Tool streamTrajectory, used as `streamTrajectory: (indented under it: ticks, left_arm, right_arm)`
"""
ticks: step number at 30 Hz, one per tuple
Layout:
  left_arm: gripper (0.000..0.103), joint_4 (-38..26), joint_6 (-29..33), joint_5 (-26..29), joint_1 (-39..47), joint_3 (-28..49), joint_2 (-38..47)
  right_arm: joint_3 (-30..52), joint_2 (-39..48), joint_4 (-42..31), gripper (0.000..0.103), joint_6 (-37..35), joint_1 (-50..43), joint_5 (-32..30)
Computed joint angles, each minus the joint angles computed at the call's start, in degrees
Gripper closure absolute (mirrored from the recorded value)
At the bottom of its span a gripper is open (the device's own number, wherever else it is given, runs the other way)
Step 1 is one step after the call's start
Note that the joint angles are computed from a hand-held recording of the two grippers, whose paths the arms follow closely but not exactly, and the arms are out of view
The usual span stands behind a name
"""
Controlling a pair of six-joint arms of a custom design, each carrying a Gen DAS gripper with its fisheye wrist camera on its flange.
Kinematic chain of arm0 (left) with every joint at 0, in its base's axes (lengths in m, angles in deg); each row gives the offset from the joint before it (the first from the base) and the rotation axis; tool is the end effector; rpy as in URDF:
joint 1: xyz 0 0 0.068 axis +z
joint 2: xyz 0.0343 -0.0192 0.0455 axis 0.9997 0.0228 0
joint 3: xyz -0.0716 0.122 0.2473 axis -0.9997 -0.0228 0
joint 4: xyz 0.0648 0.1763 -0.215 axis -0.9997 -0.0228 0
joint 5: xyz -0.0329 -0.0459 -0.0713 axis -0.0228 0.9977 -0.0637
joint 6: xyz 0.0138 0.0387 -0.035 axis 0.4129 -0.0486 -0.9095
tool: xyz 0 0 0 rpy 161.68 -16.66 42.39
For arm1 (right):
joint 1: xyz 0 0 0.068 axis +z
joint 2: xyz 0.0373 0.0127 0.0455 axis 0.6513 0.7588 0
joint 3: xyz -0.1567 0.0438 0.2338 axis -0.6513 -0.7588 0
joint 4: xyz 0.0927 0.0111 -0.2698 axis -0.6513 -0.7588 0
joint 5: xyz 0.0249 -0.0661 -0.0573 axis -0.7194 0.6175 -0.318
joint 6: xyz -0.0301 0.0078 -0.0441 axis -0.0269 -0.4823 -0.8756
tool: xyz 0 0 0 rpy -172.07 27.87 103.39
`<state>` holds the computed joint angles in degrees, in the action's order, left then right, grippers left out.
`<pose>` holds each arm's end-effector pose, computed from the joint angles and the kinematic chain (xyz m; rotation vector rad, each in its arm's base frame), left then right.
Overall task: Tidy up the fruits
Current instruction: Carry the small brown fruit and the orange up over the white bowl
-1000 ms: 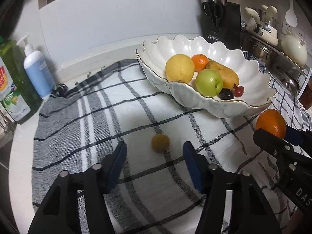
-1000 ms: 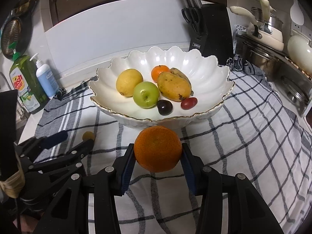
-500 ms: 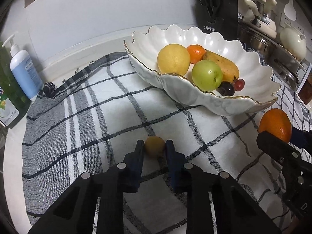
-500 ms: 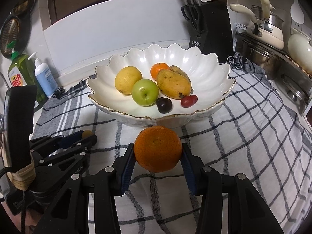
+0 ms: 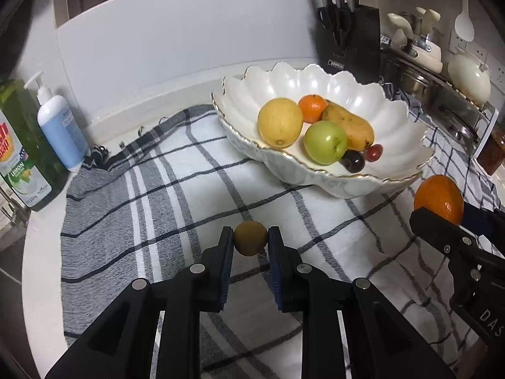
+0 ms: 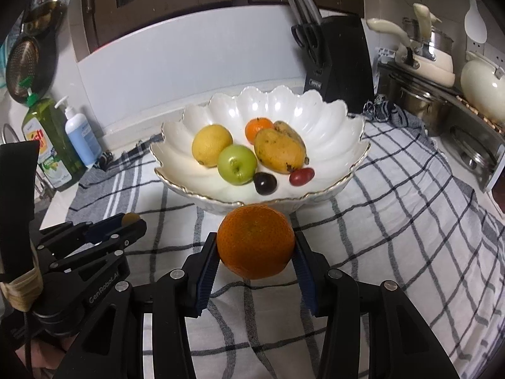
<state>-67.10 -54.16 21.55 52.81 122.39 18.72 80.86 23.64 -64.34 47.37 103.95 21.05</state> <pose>0.2467 -0.1764 0.1846 0.6989 2.3505 -0.2336 0.1386 0.2208 0.1959 0.4677 2.3140 -0.0598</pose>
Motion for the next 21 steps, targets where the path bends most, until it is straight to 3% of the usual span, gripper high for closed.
streamTrajectory:
  ticks: [11, 21]
  left_arm:
    - [0.08, -6.65, -0.41, -2.47, -3.74, 5.45, -5.19]
    - [0.08, -9.36, -0.24, -4.51, -6.01, 13.96, -2.29]
  right_arm:
    - [3.09, -6.56, -9.69, 0.056, 0.98, 1.49, 5.16]
    - [3.2, -13.55, -9.93, 0.056, -9.05, -4.72, 6.18]
